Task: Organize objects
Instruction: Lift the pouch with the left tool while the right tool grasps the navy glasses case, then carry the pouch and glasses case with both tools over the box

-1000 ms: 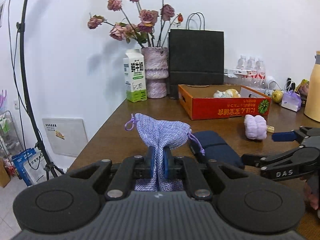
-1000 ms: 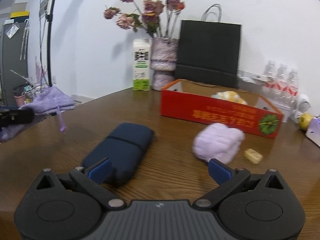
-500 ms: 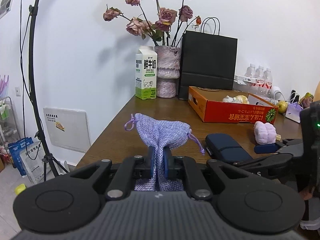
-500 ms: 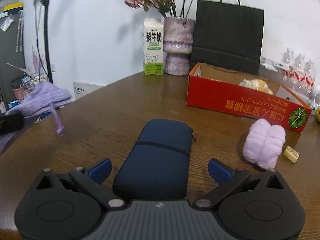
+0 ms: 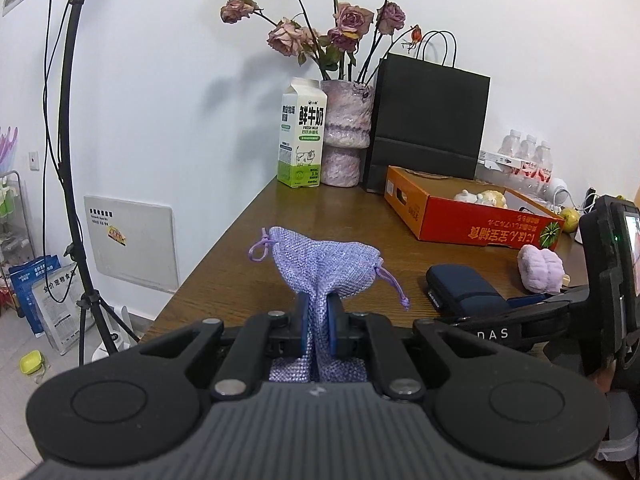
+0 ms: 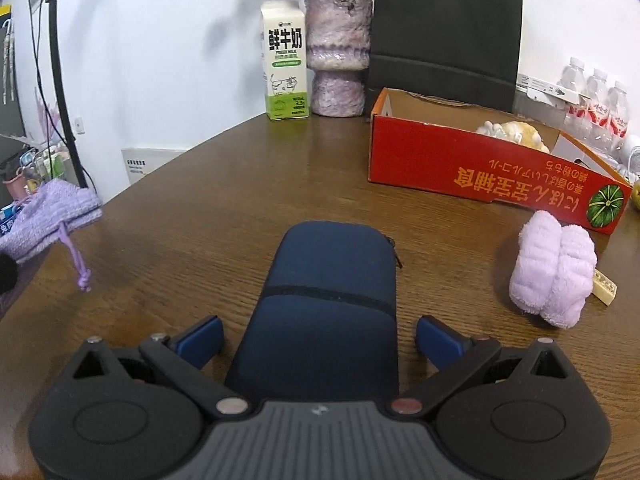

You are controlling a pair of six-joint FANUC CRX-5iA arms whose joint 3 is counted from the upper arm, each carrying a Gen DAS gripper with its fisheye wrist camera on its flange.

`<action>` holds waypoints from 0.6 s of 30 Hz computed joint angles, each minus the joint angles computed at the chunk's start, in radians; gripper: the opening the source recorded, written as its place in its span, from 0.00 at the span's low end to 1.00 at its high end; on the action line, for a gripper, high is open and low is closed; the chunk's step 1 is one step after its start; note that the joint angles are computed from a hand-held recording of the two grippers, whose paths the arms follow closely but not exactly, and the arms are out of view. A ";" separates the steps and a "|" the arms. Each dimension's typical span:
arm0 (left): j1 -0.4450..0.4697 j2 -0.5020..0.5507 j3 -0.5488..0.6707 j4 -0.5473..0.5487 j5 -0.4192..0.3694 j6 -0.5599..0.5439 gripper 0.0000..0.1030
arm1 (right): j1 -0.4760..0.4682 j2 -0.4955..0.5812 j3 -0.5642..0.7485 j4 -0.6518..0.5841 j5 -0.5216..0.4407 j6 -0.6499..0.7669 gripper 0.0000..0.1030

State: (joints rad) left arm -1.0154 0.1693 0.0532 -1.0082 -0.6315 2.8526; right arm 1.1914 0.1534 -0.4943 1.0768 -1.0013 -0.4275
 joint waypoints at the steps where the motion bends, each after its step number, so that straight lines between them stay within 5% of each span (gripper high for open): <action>1: 0.002 0.001 0.000 0.004 0.002 -0.002 0.10 | -0.001 0.002 0.002 0.000 0.000 0.001 1.00; 4: 0.012 0.005 0.003 0.026 0.007 -0.014 0.10 | -0.003 0.002 -0.001 0.006 0.004 -0.001 0.98; 11: 0.011 0.012 0.019 0.048 -0.014 -0.029 0.10 | -0.008 -0.010 -0.030 0.070 0.025 -0.021 0.68; 18: -0.008 0.014 0.035 0.038 -0.041 -0.030 0.10 | -0.002 -0.019 -0.054 0.122 0.014 -0.067 0.61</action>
State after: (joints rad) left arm -1.0237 0.1830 0.0883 -0.9705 -0.6724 2.8229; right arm 1.1889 0.1342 -0.5482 1.1990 -0.9870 -0.4950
